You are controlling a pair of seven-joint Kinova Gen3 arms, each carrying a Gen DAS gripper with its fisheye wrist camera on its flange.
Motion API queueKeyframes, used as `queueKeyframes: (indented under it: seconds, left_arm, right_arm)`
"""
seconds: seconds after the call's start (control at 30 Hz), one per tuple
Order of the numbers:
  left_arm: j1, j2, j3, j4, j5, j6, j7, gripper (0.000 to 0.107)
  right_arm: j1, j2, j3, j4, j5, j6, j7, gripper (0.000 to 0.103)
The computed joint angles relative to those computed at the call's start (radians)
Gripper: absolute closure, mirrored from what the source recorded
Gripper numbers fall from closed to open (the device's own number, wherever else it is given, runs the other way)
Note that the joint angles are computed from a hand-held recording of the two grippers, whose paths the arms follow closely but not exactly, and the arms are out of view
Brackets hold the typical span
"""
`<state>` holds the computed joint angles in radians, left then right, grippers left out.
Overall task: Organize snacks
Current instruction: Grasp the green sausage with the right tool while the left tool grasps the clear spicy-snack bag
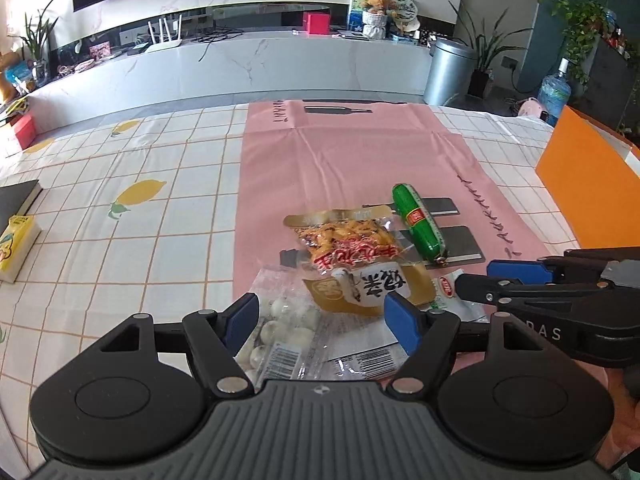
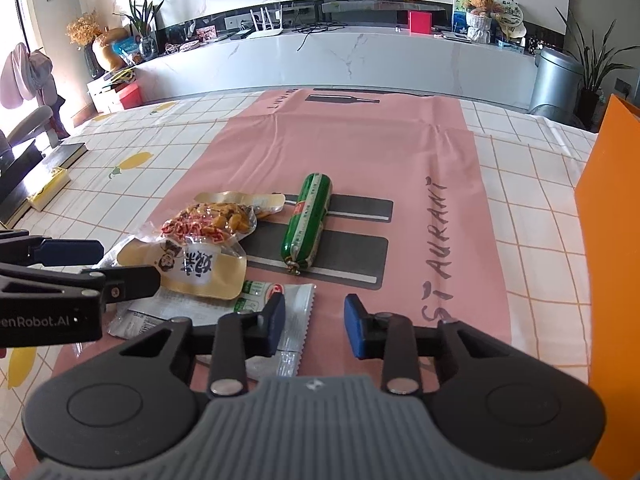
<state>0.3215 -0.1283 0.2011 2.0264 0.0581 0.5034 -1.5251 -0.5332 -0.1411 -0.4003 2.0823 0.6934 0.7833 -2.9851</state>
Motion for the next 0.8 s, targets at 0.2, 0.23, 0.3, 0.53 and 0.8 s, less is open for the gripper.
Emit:
queueKeyframes:
  seconds: [0.2, 0.23, 0.3, 0.53, 0.8]
  left_arm:
    - [-0.004, 0.058, 0.006, -0.096, 0.001, 0.050, 0.040, 0.023]
    - [-0.005, 0.072, 0.006, -0.113, -0.006, 0.061, 0.058, 0.023]
    - [-0.005, 0.101, -0.003, -0.145, 0.008, 0.089, 0.069, 0.023]
    - [-0.055, 0.184, -0.043, -0.226, 0.206, 0.190, -0.085, 0.026]
    - [-0.051, 0.276, -0.031, -0.339, 0.189, 0.325, -0.060, 0.024]
  right_arm:
    - [0.032, 0.008, 0.032, -0.033, 0.001, -0.032, 0.054, 0.071]
    - [0.038, 0.013, 0.042, -0.034, 0.000, -0.047, 0.064, 0.071]
    - [0.049, 0.027, 0.070, -0.038, -0.025, -0.094, 0.105, 0.071]
    - [0.069, 0.074, 0.111, -0.042, -0.028, -0.177, 0.131, 0.068]
    - [0.083, 0.061, 0.134, -0.049, -0.172, -0.171, 0.288, 0.084]
